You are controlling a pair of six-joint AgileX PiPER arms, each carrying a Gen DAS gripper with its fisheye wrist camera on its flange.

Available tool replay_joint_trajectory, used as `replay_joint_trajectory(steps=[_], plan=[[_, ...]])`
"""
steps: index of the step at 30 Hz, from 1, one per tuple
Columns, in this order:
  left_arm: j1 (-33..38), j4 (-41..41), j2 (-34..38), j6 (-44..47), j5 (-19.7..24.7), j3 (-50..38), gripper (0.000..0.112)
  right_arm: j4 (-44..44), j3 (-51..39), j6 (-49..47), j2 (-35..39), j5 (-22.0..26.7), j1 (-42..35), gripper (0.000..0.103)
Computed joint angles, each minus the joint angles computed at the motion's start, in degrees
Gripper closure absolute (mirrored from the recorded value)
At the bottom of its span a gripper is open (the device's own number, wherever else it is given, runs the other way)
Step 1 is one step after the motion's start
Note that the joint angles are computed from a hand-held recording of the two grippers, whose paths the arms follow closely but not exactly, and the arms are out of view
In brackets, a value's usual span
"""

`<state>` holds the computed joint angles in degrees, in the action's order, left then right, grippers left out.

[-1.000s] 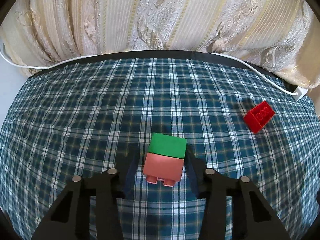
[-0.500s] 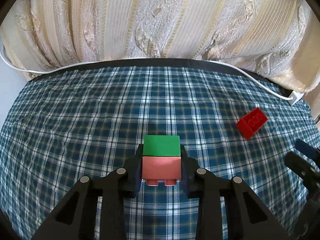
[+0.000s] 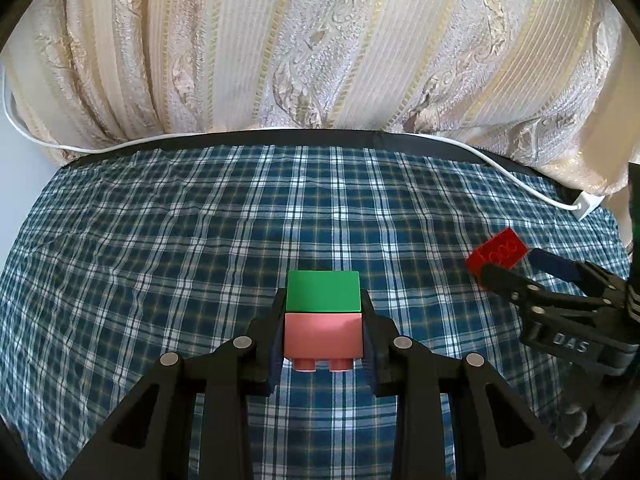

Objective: Organize objects
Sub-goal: 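Grasp pink-and-green block with left gripper while right gripper grasps red brick, then carry red brick over bowl with right gripper while left gripper carries pink-and-green block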

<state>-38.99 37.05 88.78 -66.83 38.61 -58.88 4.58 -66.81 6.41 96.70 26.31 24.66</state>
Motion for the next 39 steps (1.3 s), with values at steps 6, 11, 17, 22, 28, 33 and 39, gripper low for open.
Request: replay_joint_trajectory(steps=[6,11,17,22,28,33,39], plan=[[-0.7,0.2,0.6,-0.1,0.8,-0.4,0.08,-1.6,-2.0,1.2,2.4,1.0,0.8,0.016],[-1.3,0.3,1.4,-0.2,1.1,-1.0,0.08,-8.9,-2.7,6.7,2.8,1.7,1.9,0.033],[-1.3,-0.1,1.3,0.3,1.2,-1.1,0.08,-10.2,-0.8,8.2,1.6,0.7,1.9,0.034],[-2.6,-0.5,2.1,0.8,1.6,-2.3,0.08,-7.9,3.1,8.6,-2.0,-0.1,0.7,0.034],[-4.2,-0.4,2.1,1.8,1.7,-3.9,0.08,-8.8,8.3,10.7,-8.5,-0.4,0.2,0.034],[-5.8,0.3,0.7,1.6,2.4,-4.7,0.08,-10.1,11.7,12.6,-14.6,0.2,-0.1,0.034],[-8.4,1.8,-1.0,0.6,3.4,-5.5,0.08,-13.0,14.9,16.5,-22.8,2.4,0.1,0.034]])
